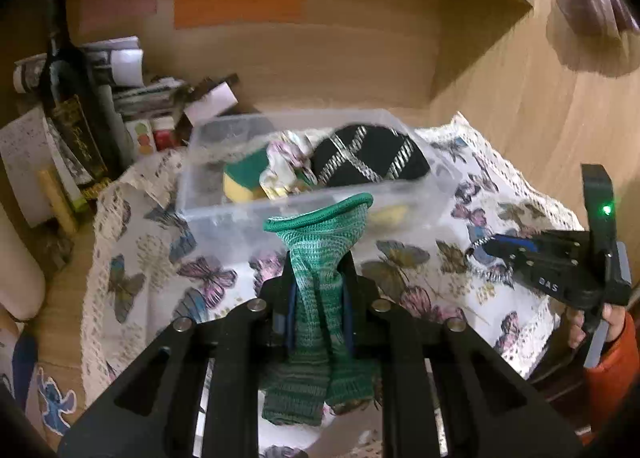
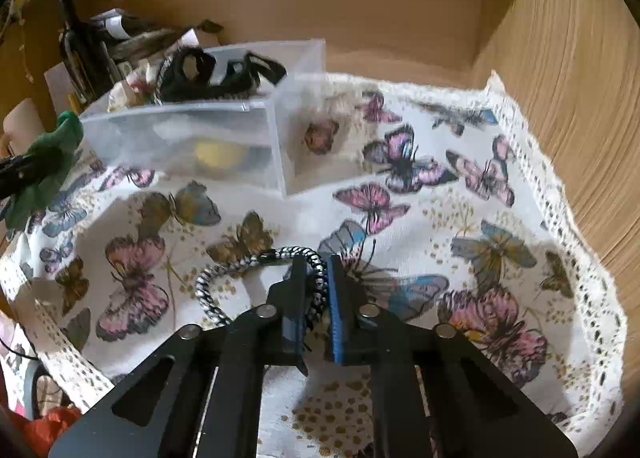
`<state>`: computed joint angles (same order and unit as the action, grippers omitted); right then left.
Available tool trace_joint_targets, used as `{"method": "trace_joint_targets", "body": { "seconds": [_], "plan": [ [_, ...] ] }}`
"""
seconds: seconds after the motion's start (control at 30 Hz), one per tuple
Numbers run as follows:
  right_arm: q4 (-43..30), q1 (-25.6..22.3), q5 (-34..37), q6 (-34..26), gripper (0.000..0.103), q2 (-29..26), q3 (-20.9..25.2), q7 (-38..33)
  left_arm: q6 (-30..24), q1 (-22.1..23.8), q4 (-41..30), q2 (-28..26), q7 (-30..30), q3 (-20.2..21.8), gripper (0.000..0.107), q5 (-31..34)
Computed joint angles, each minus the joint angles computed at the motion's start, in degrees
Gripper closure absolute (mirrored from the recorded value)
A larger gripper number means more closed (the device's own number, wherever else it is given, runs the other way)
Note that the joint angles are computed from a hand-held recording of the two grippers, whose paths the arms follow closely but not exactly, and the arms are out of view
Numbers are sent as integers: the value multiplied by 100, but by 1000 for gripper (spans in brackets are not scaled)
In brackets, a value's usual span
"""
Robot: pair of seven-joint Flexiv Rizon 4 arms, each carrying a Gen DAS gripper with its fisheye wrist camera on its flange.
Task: Organize soft objects
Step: 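Lay the green dress and braided hair tie into the clear box, opening both grippers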
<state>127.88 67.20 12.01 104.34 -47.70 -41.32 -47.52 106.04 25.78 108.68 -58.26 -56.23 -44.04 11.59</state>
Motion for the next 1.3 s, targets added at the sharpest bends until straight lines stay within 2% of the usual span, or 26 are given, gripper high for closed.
{"method": "trace_joint_targets", "body": {
  "seconds": [0.07,0.33,0.6,0.83,1.03,1.13,1.3],
  "plan": [
    [-3,-88,1,155,96,80,76,-60,91,2,-40,24,-34,-2,89,2],
    [-116,348,316,434,96,63,-471,-368,292,20,-372,57,-201,-86,89,170],
    [-701,538,562,468,96,-165,-1029,-778,-105,-174,-978,-32,-225,-123,89,-99],
    [-1402,235,348,112,96,-514,-1149,-698,-425,-637,-1592,-153,-16,165,89,-540],
    [-1982,-287,-114,-95,96,-715,-822,-537,-1035,-1061,-2107,-315,377,477,89,-1126],
    [-2252,-659,-451,-296,96,-682,-433,-491,-1409,-1243,-2315,-390,639,630,88,-1391],
    [-2459,-1079,-987,-679,95,-631,27,-338,-1294,-1350,-2371,-489,983,647,81,-1696]
  ]
}}
